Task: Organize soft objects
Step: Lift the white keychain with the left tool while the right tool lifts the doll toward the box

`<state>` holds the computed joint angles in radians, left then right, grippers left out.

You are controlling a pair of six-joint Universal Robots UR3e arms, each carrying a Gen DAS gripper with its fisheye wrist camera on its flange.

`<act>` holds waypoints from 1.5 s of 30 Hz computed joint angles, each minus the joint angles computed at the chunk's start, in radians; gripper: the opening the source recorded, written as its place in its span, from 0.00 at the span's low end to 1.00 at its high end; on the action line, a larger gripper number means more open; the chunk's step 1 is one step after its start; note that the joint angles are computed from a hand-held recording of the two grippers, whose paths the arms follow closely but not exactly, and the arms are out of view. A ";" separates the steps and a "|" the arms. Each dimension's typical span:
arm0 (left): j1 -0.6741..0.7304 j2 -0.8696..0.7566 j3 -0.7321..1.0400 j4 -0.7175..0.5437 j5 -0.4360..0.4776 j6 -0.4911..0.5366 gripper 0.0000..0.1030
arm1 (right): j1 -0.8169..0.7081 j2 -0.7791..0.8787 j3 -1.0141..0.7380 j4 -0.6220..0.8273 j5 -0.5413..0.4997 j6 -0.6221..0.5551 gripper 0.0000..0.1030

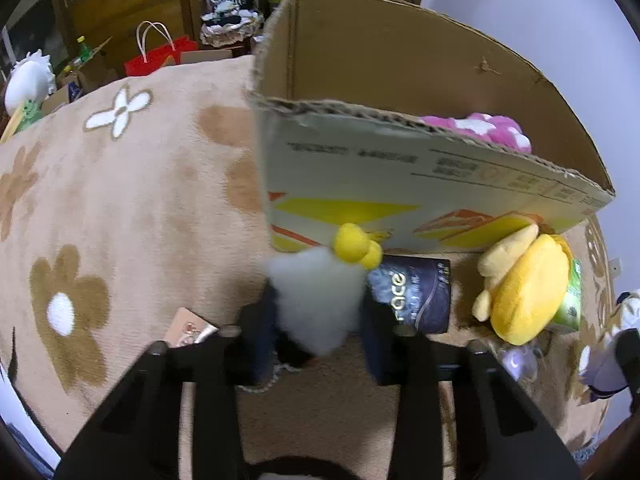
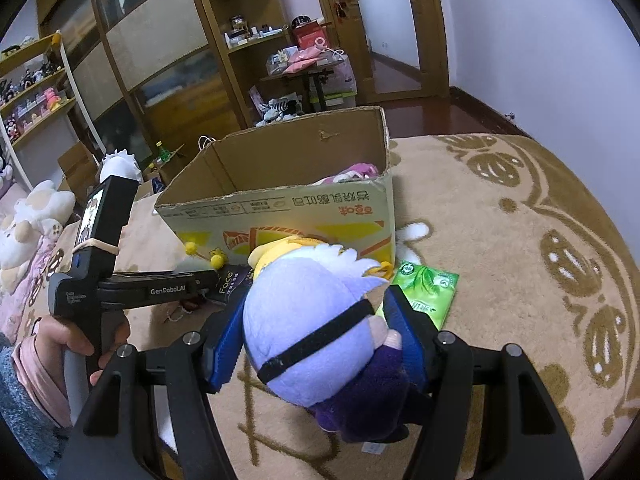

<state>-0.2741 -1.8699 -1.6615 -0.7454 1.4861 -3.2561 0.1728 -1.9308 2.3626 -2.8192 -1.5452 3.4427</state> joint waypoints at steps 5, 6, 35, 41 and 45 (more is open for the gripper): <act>0.007 0.010 -0.012 0.005 0.002 0.008 0.23 | -0.003 0.000 -0.003 -0.016 -0.006 -0.010 0.68; 0.002 0.012 -0.013 0.008 0.010 0.009 0.23 | -0.002 -0.001 -0.002 -0.017 -0.008 -0.008 0.68; -0.038 0.340 -0.185 0.133 0.089 0.019 0.04 | 0.063 -0.037 -0.010 -0.132 -0.127 -0.004 0.68; -0.061 0.414 -0.212 0.205 0.093 0.030 0.04 | 0.049 -0.045 -0.011 -0.161 -0.124 -0.019 0.68; -0.067 0.433 -0.187 0.249 0.072 0.046 0.04 | 0.046 -0.029 -0.044 -0.180 -0.131 -0.031 0.68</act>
